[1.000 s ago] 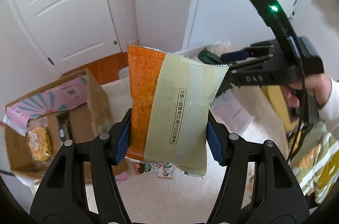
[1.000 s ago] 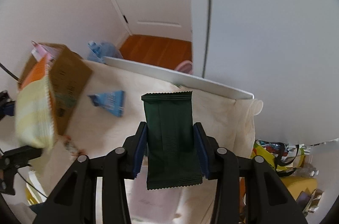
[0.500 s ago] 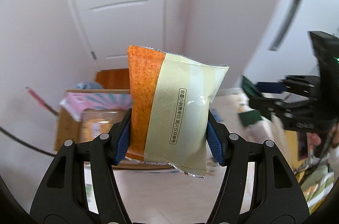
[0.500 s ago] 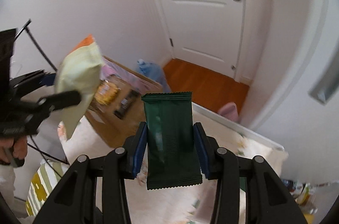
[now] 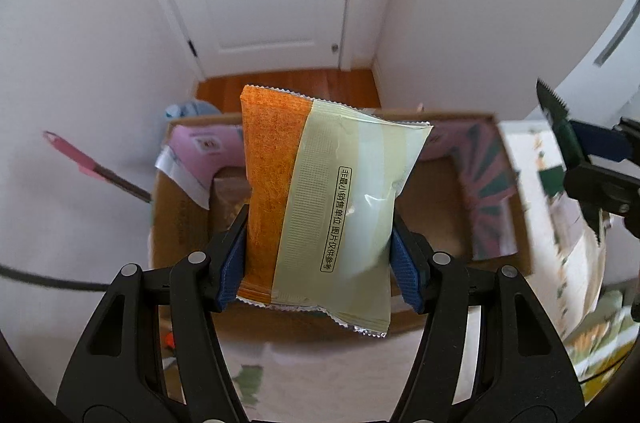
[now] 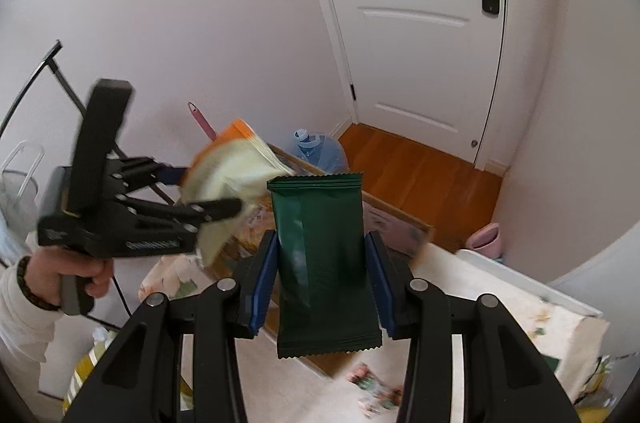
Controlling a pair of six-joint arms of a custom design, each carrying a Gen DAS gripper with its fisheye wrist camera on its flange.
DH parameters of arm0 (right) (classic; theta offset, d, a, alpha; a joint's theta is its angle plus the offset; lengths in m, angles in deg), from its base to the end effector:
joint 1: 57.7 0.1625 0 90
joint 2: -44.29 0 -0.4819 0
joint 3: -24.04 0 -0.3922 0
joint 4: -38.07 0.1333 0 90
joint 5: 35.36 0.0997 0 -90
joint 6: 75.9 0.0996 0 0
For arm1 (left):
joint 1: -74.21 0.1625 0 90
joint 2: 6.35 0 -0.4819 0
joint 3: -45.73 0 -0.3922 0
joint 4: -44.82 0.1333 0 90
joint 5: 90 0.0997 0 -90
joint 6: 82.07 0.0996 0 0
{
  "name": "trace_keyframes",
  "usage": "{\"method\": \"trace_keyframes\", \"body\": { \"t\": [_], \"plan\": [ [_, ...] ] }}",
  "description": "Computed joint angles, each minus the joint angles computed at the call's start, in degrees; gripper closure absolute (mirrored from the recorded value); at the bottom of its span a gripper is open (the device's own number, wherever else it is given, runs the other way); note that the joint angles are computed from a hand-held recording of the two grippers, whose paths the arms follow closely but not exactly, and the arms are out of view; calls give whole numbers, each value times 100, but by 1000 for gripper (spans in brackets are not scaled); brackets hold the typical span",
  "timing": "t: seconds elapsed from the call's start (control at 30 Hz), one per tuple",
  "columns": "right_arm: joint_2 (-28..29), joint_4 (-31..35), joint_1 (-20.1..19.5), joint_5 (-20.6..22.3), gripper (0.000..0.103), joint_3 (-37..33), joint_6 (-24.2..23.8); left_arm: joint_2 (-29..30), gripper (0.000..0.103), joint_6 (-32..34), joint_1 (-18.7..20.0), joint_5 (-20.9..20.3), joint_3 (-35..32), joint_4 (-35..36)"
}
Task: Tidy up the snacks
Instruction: 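Carry the green-and-orange bag and dark green packet over the box with both grippers, then open both grippers to drop the bag and dark green packet into the box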
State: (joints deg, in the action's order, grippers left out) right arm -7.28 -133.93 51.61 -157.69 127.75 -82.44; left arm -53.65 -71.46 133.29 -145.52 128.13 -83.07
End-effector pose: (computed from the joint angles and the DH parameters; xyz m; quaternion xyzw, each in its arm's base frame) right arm 0.2966 -0.6045 0.2070 0.1377 -0.9206 0.2758 0.2398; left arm -0.2233 -0.7420 0.2140 0.3318 0.8953 -0.0751 0.2875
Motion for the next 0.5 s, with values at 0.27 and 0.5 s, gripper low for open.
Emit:
{"method": "trace_keyframes", "body": {
  "t": [0.27,0.5],
  "plan": [
    [518,187,-18,-271,63,-307,860,400,44,545,352,-220,-424,385],
    [548,243,-79,-415,63,-307,1307,135,0,1431,180,-1,294,-851]
  ]
}}
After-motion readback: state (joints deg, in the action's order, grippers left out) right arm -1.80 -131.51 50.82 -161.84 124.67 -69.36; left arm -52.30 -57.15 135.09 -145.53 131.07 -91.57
